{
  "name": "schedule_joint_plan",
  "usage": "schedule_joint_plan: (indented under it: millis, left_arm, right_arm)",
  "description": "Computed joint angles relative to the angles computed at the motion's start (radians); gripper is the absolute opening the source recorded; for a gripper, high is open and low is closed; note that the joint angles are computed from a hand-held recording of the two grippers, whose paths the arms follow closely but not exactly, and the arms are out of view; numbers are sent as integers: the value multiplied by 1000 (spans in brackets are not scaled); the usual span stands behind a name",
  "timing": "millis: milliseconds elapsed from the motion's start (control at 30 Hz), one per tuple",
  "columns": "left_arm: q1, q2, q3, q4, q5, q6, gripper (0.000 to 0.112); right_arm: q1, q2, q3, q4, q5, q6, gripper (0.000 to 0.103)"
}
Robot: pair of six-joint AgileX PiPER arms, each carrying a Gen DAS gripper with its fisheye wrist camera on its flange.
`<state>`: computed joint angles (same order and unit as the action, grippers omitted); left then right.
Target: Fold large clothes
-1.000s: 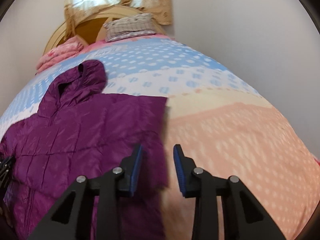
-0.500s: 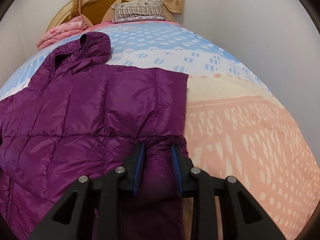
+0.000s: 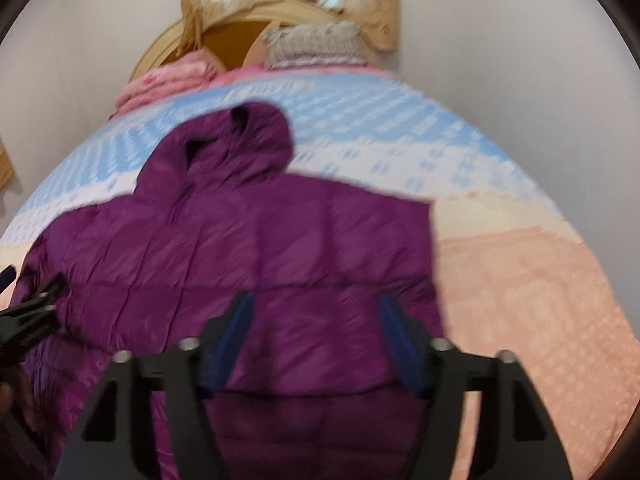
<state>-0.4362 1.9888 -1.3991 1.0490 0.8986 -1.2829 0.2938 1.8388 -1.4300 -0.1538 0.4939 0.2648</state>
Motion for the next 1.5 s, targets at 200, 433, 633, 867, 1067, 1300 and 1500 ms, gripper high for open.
schedule_joint_plan:
  millis: [200,433,633,867,1067,1300,1500]
  left_arm:
    - [41,10,8,-74,-82,54,101]
    - [48,8,7,-103,-106,69,102]
    - [51,5,7,-122,-116,84,102]
    - [83,-75,34,-236,-135,224,102]
    - [88,-354,314,-150,-195,130,102]
    - [133,-695,714,32,-88,-50,102]
    - [338,-1032,971,-83,-72,60,102]
  right_arm:
    - [36,64,19,-139,-16,122,60]
    - [49,69,26,-229,-13,190,61]
    - [64,73,19,-267,2,221,62]
    - [26,33,5,-91,34,39,83]
    - [29,-221,270,-42,-87,-22,95]
    - [136,-423,530,-238,-157,139,95]
    - [194,-499,601,-250,-175,222,95]
